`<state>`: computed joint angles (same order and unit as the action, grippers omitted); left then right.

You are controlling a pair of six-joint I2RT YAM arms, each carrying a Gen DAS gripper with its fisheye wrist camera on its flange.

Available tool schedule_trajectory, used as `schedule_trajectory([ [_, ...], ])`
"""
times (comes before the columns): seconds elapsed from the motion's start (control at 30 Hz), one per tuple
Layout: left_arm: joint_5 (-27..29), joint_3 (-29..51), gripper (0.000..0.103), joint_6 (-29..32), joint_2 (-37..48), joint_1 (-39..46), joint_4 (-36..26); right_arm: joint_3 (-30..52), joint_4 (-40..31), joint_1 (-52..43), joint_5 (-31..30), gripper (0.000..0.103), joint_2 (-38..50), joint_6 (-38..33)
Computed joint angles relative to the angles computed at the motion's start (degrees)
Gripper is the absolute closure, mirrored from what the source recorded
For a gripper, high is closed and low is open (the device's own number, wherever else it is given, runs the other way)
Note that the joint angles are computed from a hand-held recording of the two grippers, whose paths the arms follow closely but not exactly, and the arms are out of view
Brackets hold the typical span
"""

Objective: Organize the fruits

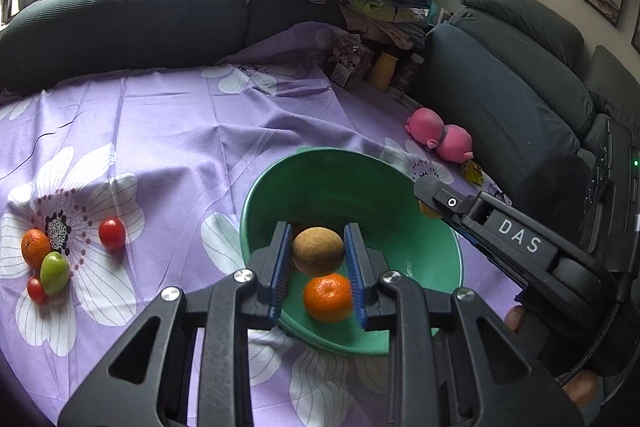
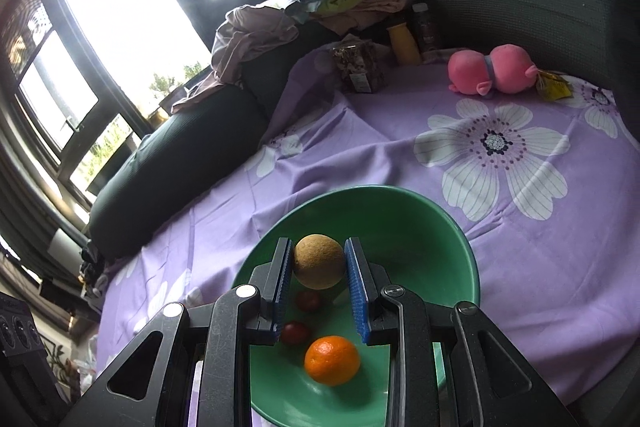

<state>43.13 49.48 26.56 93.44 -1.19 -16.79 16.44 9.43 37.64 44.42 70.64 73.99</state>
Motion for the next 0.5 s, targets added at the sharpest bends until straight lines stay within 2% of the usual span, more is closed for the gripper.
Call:
schedule_trajectory([
  [0.5, -3.7, -0.4, 0.076, -1.5, 2.0, -7.6, 1.9, -2.8, -4.2, -3.7, -2.7, 0.074, -3.3, 5.0],
])
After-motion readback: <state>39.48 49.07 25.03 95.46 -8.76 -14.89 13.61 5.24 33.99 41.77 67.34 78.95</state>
